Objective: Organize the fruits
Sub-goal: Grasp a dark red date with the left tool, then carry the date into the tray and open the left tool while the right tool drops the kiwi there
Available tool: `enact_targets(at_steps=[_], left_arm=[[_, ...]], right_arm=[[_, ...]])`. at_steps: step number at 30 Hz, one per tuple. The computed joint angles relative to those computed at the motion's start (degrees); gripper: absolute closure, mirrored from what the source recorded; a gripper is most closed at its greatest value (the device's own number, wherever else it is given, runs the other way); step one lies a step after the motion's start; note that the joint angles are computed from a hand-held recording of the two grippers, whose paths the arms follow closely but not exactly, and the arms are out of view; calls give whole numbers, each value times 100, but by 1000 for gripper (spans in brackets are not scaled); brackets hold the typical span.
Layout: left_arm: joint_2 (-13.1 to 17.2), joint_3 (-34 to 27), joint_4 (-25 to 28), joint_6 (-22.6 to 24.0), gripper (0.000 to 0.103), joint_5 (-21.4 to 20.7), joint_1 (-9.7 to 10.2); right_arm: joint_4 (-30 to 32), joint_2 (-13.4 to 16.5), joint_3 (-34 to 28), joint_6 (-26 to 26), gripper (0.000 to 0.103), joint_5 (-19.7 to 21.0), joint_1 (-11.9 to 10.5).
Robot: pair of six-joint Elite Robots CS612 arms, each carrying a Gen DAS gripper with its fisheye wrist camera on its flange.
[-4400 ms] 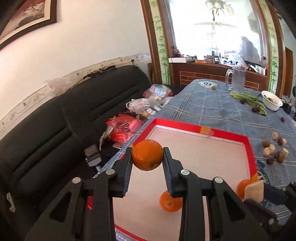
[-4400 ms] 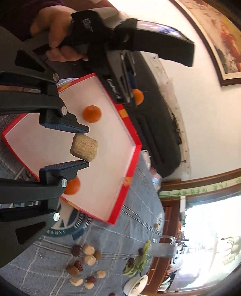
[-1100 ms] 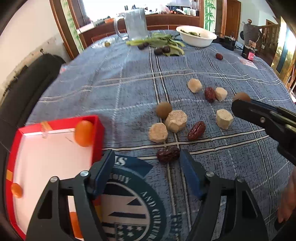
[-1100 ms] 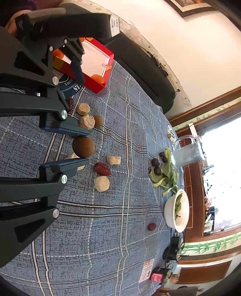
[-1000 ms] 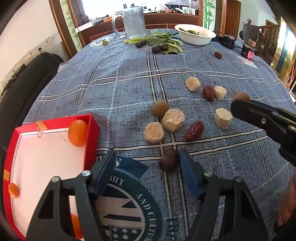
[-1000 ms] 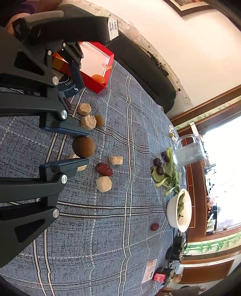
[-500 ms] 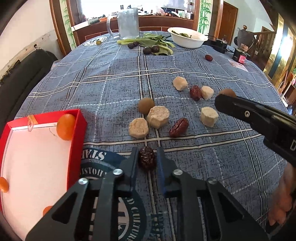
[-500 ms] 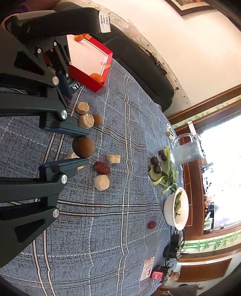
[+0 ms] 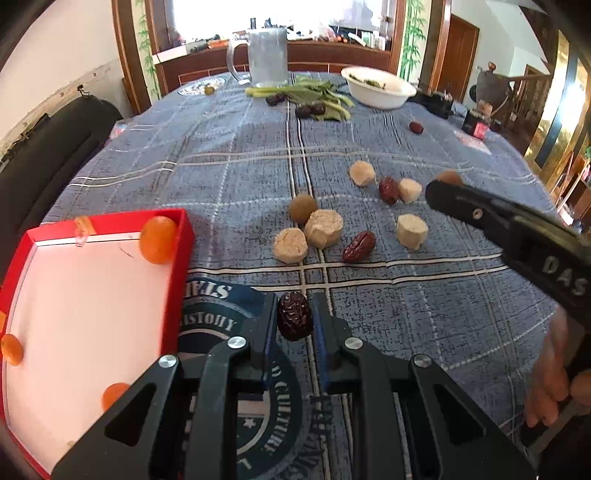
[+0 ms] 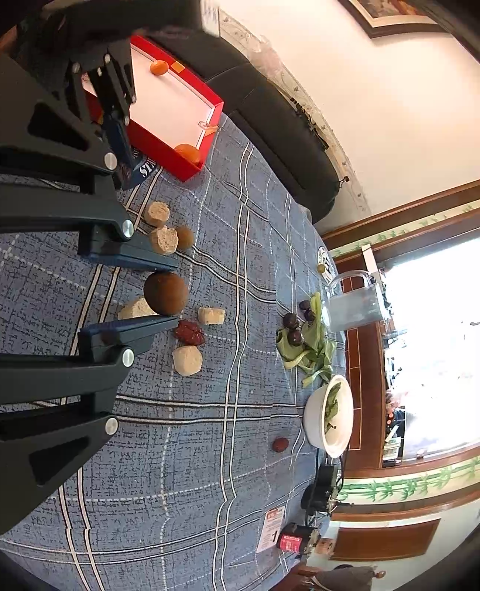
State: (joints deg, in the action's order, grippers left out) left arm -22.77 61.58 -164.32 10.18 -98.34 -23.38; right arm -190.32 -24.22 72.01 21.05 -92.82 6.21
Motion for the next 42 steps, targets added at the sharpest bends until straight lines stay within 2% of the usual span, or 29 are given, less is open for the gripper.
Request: enact_targets(at_steps=[4, 7, 13, 17, 21, 23, 27, 31, 36, 42], left_arm=[[-159, 296, -413, -135, 83, -12, 39], [-264, 476, -702, -186, 83, -125, 80], [-447, 787, -1238, -3, 83, -398, 118], [-560, 883, -1318, 125, 83, -612, 191], [-636, 972, -1620, 113, 83, -639, 303], [-637, 962, -1700, 65, 83, -610, 361], [-586, 868, -1764, -91, 83, -386, 486], [-490, 712, -1735, -258, 83, 88, 606], [-363, 550, -1556, -495, 83, 648, 741], [-262, 406, -1294, -559, 83, 1037, 841]], right_arm=[[-45, 26, -39, -160, 80, -105, 34], [-106, 56, -69, -241, 80, -367, 89], [-340, -45, 84, 161, 80, -729, 212], [-509, -137, 250, 288, 80, -618, 333], [-226, -193, 195, -44, 80, -485, 486], [-148, -177, 91, -69, 80, -200, 527], [149, -38, -272, -147, 80, 188, 602], [665, 202, -810, -302, 81, 508, 692], [1203, 467, -1403, -569, 81, 790, 790], [1705, 686, -1876, -746, 81, 1056, 854]])
